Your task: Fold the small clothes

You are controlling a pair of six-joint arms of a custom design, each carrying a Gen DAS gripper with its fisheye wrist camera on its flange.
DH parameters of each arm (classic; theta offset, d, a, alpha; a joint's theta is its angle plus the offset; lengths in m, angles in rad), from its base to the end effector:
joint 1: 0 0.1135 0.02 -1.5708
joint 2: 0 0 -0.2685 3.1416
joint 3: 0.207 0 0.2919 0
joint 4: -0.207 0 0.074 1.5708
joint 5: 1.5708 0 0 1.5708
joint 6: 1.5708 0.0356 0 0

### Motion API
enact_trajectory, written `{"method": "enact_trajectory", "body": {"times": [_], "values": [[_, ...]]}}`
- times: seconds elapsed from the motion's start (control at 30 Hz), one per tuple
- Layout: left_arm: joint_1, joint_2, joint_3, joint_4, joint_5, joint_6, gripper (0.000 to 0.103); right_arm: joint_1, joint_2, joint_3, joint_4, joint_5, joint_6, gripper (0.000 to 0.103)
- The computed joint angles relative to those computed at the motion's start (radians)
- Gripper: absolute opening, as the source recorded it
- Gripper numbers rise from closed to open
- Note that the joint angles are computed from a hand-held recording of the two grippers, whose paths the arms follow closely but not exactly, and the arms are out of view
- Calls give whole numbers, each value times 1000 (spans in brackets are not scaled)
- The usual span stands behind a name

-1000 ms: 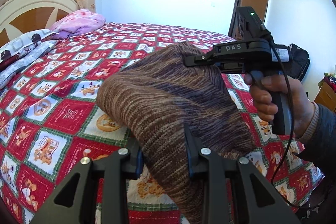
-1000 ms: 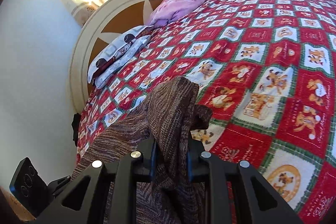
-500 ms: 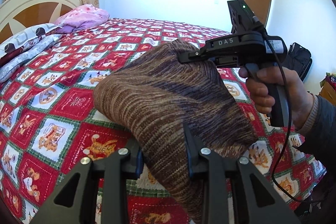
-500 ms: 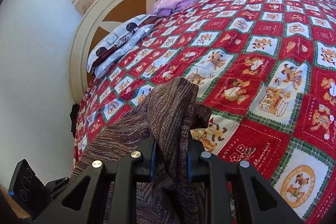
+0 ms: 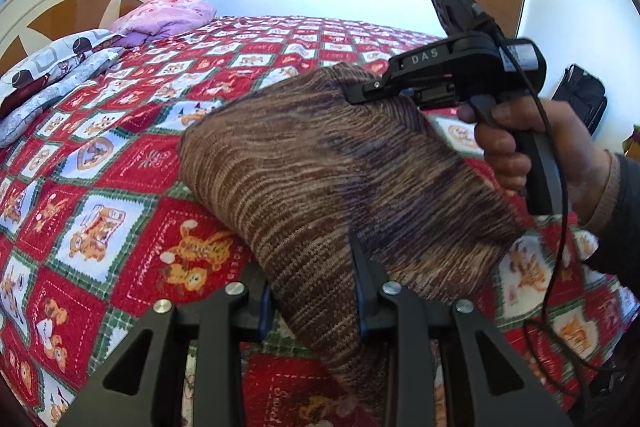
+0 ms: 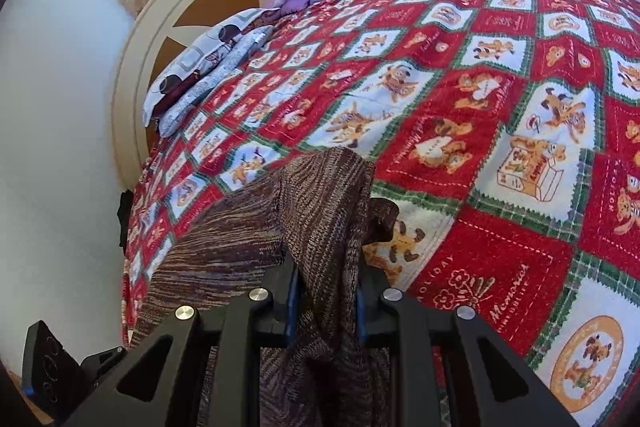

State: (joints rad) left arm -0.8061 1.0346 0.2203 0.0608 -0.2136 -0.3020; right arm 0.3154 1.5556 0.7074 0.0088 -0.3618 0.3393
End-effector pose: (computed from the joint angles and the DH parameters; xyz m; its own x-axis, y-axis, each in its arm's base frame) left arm 0.1452 -0.1405 0.1033 -0.6301 0.2370 -0.7394 0.4302 0.8993 -0.0784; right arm 0.3017 0.1117 0.1275 -0.8386 0.0538 -0.5422 -0.2500 0.8461 0.4707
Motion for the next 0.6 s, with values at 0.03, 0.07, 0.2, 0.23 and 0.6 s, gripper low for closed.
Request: {"method": "enact_trajectory", "body": {"times": [0.03, 0.07, 0.2, 0.23, 0.6], "values": [[-2, 10, -2, 10, -3, 0, 32, -5, 13, 3, 5, -8, 3, 22], [-2, 21, -5, 24, -8, 0, 32, -8, 22, 5, 7, -13, 3, 23], [-8, 38, -16, 55, -22, -1, 36, -9, 59, 14, 12, -2, 1, 23], [-8, 38, -20, 60, -22, -3, 36, -9, 65, 14, 14, -1, 0, 23], [-28, -168, -23, -100, -52, -12, 44, -15, 53, 4, -5, 34, -37, 26]]}}
